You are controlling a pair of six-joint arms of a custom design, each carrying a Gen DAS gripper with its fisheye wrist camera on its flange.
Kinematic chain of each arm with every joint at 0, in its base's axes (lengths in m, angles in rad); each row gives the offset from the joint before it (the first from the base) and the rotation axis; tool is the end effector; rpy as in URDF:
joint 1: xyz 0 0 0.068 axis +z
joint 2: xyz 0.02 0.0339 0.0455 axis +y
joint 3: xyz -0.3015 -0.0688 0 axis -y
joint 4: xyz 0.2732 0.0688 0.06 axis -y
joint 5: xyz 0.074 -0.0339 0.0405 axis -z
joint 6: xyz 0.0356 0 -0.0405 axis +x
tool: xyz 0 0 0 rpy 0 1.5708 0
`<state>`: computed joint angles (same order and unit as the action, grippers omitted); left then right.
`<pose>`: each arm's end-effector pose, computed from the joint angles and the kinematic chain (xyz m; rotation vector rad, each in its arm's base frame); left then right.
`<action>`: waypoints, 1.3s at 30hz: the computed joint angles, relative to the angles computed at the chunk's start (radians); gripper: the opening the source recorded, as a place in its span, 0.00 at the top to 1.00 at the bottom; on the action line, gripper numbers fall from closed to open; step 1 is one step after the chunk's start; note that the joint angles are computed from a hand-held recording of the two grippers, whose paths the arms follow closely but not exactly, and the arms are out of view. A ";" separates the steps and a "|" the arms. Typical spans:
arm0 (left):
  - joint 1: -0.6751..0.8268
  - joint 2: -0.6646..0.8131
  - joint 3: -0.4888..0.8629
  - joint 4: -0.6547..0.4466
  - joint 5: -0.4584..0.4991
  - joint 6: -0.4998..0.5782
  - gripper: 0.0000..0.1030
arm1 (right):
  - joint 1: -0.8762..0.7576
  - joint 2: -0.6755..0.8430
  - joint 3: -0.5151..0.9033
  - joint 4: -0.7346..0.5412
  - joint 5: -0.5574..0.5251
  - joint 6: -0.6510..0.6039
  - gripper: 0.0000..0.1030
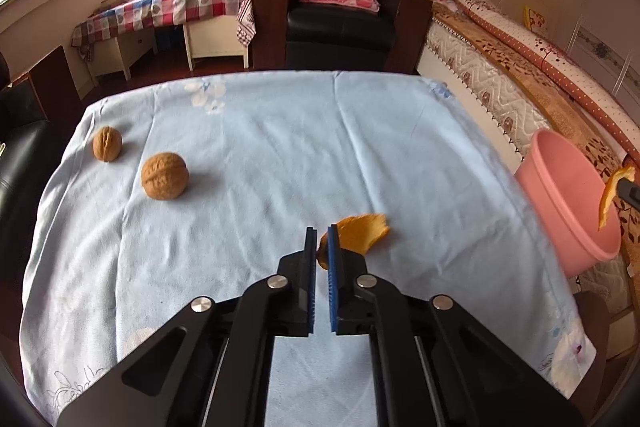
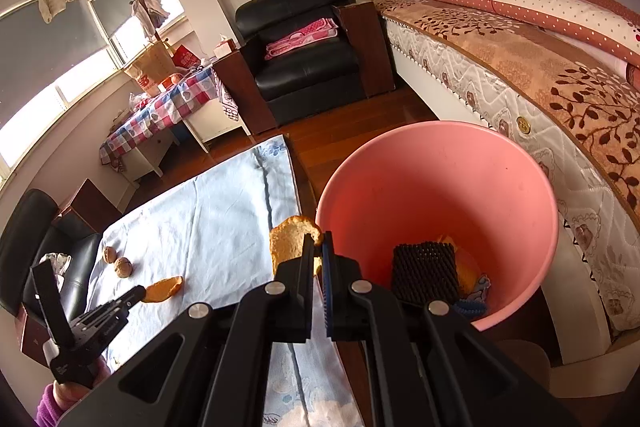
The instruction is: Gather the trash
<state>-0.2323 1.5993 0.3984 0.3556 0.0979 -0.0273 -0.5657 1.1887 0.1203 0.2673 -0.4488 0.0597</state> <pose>0.2482 -0.0623 0.1000 0.2929 2.4067 -0.2368 0.1480 -0.0757 0.1065 0.5007 2.2339 0.2726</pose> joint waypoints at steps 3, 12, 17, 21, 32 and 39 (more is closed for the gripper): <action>-0.026 -0.056 -0.001 -0.026 -0.003 -0.015 0.97 | -0.015 -0.006 -0.002 -0.004 -0.011 -0.005 0.97; -0.148 -0.191 0.018 -0.104 -0.028 -0.063 0.97 | -0.054 -0.028 0.001 -0.033 -0.043 -0.025 0.97; -0.243 -0.222 0.052 -0.134 -0.055 -0.085 0.97 | -0.082 -0.036 0.004 -0.049 -0.063 -0.039 0.97; -0.323 -0.222 0.080 -0.142 -0.086 -0.106 0.97 | -0.132 -0.027 0.011 -0.063 -0.096 -0.071 0.97; -0.523 -0.144 0.199 -0.147 -0.166 -0.146 0.97 | -0.251 0.036 0.045 -0.066 -0.148 -0.136 0.96; -0.618 -0.049 0.285 -0.129 -0.198 -0.140 0.97 | -0.321 0.100 0.071 -0.047 -0.170 -0.171 0.96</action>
<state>-0.8505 1.5502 0.6833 0.2270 -0.0997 -0.1670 -0.8868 1.2890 0.1913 0.2204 -0.6185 -0.1108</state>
